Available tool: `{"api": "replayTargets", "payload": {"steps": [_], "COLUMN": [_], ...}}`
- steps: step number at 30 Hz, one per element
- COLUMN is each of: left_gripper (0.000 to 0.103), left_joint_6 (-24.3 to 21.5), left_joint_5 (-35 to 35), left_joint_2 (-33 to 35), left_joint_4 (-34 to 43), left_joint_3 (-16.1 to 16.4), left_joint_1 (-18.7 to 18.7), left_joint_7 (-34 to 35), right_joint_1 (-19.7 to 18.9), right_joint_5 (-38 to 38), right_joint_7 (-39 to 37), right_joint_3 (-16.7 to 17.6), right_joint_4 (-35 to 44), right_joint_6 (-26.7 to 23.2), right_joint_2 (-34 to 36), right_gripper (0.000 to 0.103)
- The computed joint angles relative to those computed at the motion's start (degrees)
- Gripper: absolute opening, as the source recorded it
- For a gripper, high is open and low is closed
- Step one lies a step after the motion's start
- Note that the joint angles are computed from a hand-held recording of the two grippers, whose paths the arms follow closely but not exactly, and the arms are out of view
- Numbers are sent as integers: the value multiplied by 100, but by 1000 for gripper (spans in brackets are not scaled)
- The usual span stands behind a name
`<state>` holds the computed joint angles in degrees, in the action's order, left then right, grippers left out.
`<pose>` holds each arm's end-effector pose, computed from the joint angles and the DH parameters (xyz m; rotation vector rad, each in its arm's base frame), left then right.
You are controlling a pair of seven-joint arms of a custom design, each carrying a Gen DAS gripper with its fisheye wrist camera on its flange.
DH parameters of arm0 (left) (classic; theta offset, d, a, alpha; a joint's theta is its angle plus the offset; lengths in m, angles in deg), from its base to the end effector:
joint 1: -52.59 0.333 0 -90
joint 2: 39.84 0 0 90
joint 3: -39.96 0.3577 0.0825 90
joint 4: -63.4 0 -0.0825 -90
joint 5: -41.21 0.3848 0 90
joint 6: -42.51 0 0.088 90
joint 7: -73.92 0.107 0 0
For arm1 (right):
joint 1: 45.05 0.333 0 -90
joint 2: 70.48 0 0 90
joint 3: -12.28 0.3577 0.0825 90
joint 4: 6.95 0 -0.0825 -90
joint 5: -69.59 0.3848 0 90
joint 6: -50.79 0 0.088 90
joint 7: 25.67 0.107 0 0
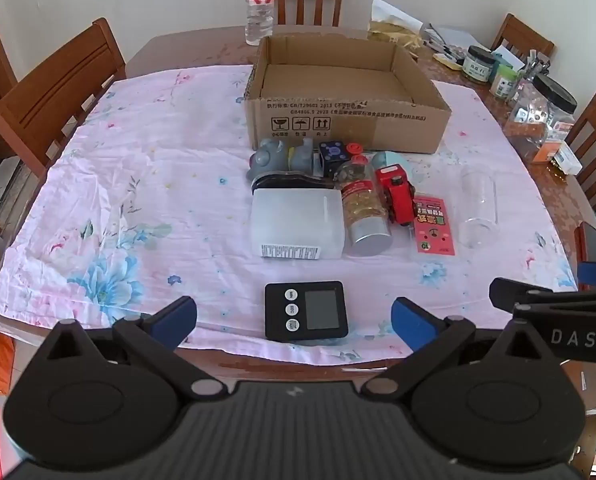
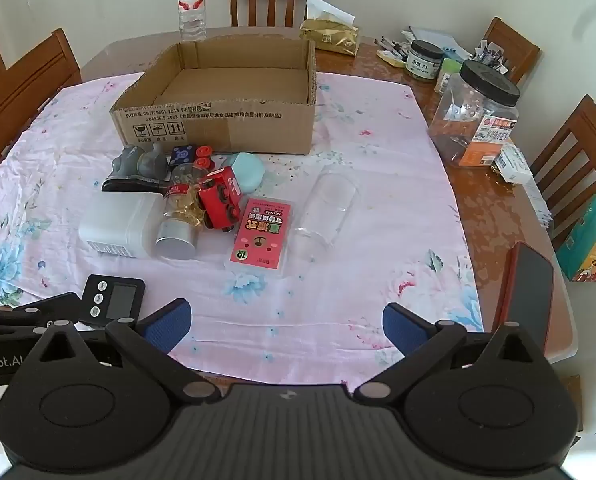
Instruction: Organize rigid objects
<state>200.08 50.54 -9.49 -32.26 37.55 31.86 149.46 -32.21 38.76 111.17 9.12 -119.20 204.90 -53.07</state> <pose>0.6823 -0.2926 0.3954 -1.6634 2.1925 -0.6463 0.6434 0.1295 0.4030 -1.7527 2.1550 -0.6419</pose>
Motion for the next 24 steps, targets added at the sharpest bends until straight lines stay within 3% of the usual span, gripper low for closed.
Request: {"api": "replayTargets", "payload": {"steps": [24], "left_gripper": [102], "left_joint_6": [-88], "left_joint_5": [37], "left_joint_2": [18], "left_joint_4": [87], "left_joint_3": [13], "left_joint_1": [-29], "left_joint_7": [24], "right_joint_1": [4], "right_joint_5": [-33], "right_joint_7": [41], "right_joint_3": [-13], "right_joint_4": [-54], "right_joint_6": [56], "right_joint_2": [-50], "right_gripper": [103]}}
